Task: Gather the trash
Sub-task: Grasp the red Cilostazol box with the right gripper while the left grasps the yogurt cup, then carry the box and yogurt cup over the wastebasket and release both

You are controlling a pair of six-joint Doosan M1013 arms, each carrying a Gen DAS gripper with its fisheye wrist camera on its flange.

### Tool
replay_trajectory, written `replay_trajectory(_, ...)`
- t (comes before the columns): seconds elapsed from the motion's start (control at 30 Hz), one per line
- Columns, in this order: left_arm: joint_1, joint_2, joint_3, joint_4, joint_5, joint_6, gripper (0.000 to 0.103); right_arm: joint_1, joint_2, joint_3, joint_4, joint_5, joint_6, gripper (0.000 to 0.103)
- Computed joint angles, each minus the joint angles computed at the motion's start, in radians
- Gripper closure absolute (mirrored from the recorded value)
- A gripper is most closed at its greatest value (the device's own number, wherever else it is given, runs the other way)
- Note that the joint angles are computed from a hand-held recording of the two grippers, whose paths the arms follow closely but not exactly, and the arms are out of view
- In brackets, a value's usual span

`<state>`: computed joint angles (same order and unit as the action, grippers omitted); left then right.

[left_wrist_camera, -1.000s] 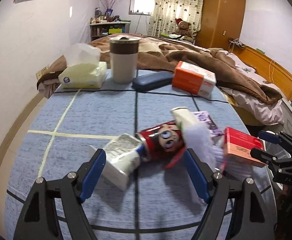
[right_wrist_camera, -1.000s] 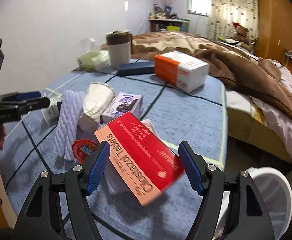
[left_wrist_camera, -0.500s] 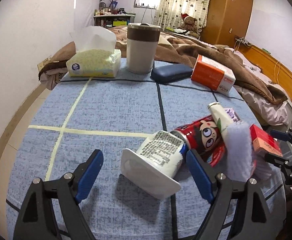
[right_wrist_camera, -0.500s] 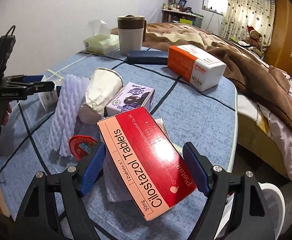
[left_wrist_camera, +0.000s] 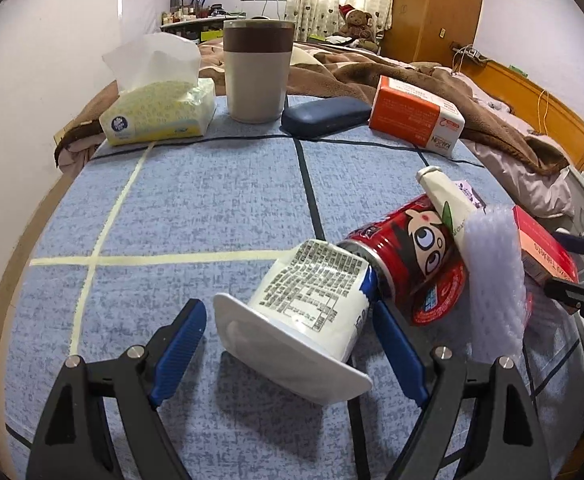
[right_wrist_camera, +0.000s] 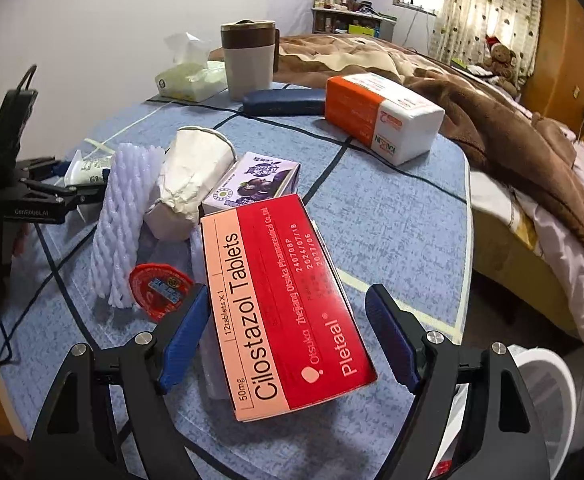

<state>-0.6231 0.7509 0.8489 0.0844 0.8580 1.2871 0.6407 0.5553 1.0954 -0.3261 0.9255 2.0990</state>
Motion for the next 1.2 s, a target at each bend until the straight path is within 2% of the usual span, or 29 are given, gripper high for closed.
replay_trajectory(0.07,0.0,-0.005,0.009,-0.005,-0.011,0.003,0.017,-0.001,-0.001,0.003,-0.001,0.001,0.013,0.022)
replay_trajectory(0.2,-0.003,-0.004,0.005,-0.008,-0.005,0.011,0.028,0.0,-0.002,0.005,-0.001,0.005,0.017,0.022)
replay_trajectory(0.57,-0.013,-0.027,0.043,0.042,-0.023,-0.052,0.028,0.011,-0.013,0.027,-0.049,-0.007,0.069,0.034)
replay_trajectory(1.2,-0.053,-0.112,0.148,0.13,-0.112,-0.139,0.028,0.027,-0.086,0.129,-0.162,-0.103,0.253,0.035)
